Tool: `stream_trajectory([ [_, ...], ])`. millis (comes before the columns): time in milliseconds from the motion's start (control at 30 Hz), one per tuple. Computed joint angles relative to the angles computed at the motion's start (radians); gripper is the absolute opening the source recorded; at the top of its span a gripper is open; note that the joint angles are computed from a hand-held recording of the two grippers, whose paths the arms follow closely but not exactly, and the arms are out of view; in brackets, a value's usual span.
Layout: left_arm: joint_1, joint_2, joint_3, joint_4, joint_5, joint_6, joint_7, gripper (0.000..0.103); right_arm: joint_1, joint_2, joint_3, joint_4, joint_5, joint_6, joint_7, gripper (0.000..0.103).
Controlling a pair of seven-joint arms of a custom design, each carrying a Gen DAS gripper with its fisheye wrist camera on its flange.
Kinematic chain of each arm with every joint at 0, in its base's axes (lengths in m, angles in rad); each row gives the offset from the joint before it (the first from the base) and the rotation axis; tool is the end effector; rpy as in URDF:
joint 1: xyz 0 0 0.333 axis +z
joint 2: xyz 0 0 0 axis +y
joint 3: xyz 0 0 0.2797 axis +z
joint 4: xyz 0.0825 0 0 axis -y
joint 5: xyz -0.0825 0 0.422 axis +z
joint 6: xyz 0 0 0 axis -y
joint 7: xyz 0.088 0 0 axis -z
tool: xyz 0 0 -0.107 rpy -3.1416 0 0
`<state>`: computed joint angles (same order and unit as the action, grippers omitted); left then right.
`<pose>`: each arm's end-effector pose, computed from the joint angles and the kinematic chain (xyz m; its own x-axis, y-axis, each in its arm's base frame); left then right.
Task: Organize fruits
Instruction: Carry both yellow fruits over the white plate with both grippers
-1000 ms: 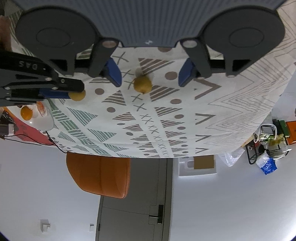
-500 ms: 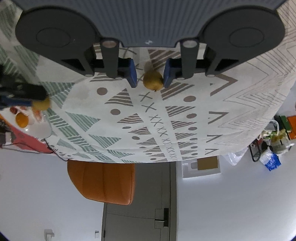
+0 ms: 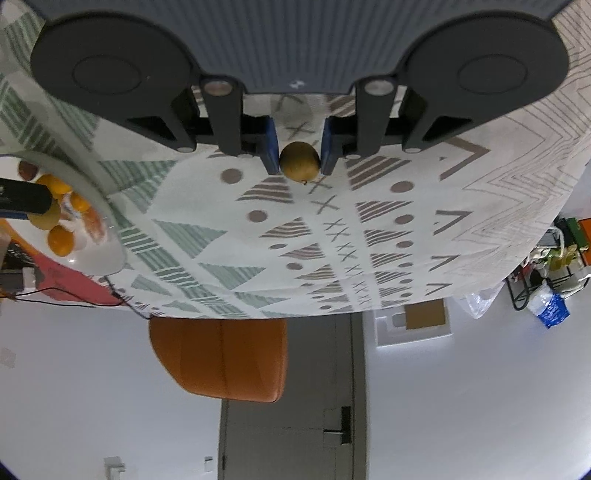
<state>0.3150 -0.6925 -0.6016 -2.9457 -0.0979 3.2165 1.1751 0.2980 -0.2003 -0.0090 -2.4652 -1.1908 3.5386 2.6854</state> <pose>0.4007 -0.0747 0.3728 0.1438 -0.9895 0.0155 -0.5905 -0.0983 -0.8010 0.4287 0.2461 0.4108 0.5841 -0.7986 -0.1453 -0.4659 -0.1832 -0.8657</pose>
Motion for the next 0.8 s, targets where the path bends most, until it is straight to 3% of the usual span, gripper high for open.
stream_trajectory([
  [367,-0.070,0.002,0.006,0.024,-0.025,0.037,0.021,0.022,-0.018,-0.065,-0.030,-0.098,0.145,0.000,-0.130,0.023],
  [800,-0.077,0.055,-0.043,0.090,-0.055,0.064,0.056,0.022,-0.025,-0.106,-0.067,-0.172,0.274,-0.005,-0.247,0.023],
])
